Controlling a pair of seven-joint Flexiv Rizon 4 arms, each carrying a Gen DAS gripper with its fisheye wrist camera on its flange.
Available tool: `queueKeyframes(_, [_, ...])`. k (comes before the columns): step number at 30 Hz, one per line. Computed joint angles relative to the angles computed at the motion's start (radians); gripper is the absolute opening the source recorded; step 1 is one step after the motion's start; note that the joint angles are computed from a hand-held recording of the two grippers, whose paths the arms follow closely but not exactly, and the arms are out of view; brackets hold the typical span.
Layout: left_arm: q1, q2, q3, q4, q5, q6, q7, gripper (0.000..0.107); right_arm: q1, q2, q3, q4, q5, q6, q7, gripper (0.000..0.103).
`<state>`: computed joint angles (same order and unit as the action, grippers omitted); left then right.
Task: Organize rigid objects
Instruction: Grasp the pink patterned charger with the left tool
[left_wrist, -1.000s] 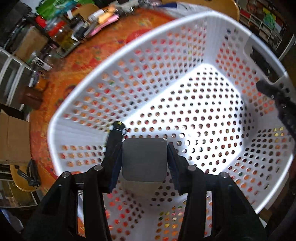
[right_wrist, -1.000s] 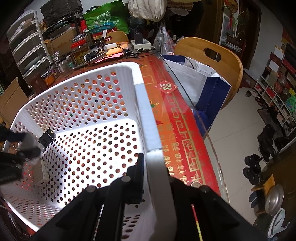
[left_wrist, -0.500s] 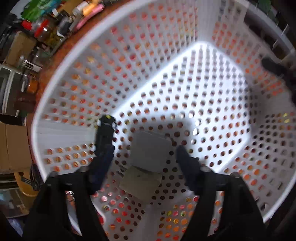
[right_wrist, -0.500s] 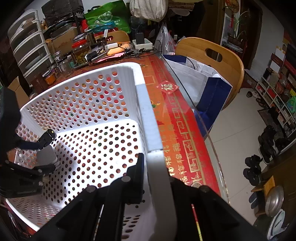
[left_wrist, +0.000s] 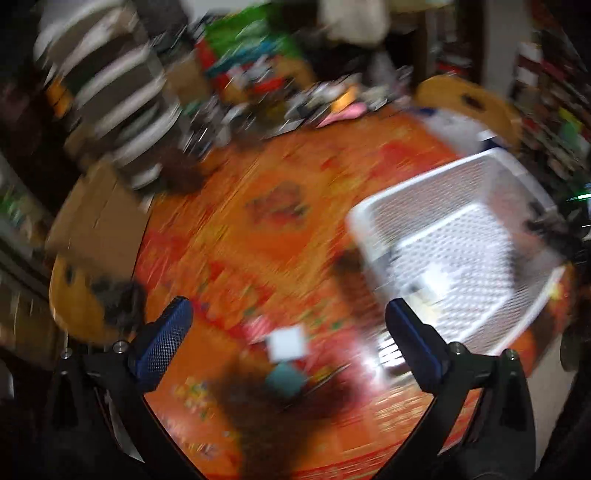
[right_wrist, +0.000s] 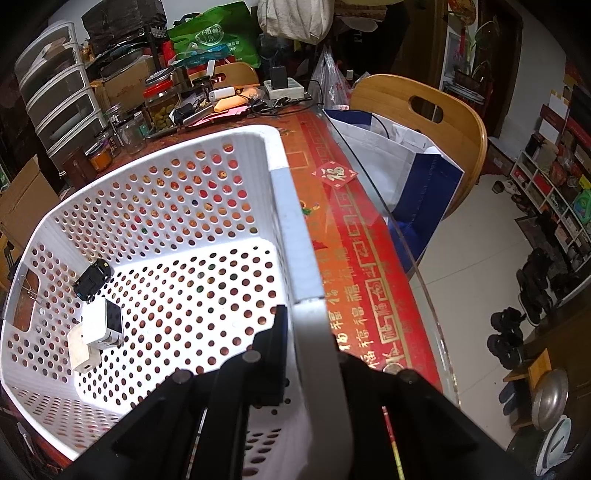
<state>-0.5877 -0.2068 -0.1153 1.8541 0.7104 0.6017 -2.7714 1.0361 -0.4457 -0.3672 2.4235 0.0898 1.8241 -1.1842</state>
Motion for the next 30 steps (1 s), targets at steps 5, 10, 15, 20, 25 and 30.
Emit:
queueKeyframes(5, [0.058,-0.049,0.048,0.131,-0.059,0.026,-0.045,0.103,-0.002,0.002,0.002,0.0,0.0,-0.001,0.002,0.006])
queueKeyframes(10, [0.123,-0.139,0.082,0.242,-0.133,0.322,-0.027,0.103,0.0,0.003,0.0,0.002,-0.001,-0.006,0.002,0.006])
queueKeyframes(15, [0.087,-0.194,0.126,0.228,-0.154,0.408,-0.036,0.101,0.04,0.003,-0.043,0.006,-0.004,-0.023,0.015,0.006])
queueKeyframes(20, [0.074,-0.195,0.181,0.221,-0.161,0.445,-0.084,0.088,0.06,0.004,-0.068,0.009,-0.017,-0.033,0.033,0.006])
queueKeyframes(25, [0.107,-0.225,0.191,0.234,-0.207,0.494,-0.037,0.063,0.06,0.004,-0.072,0.011,-0.028,-0.033,0.042,0.006])
queueKeyframes(30, [0.085,-0.237,0.216,0.232,-0.21,0.511,-0.034,0.049,0.06,0.004,-0.073,0.013,-0.031,-0.032,0.044,0.006])
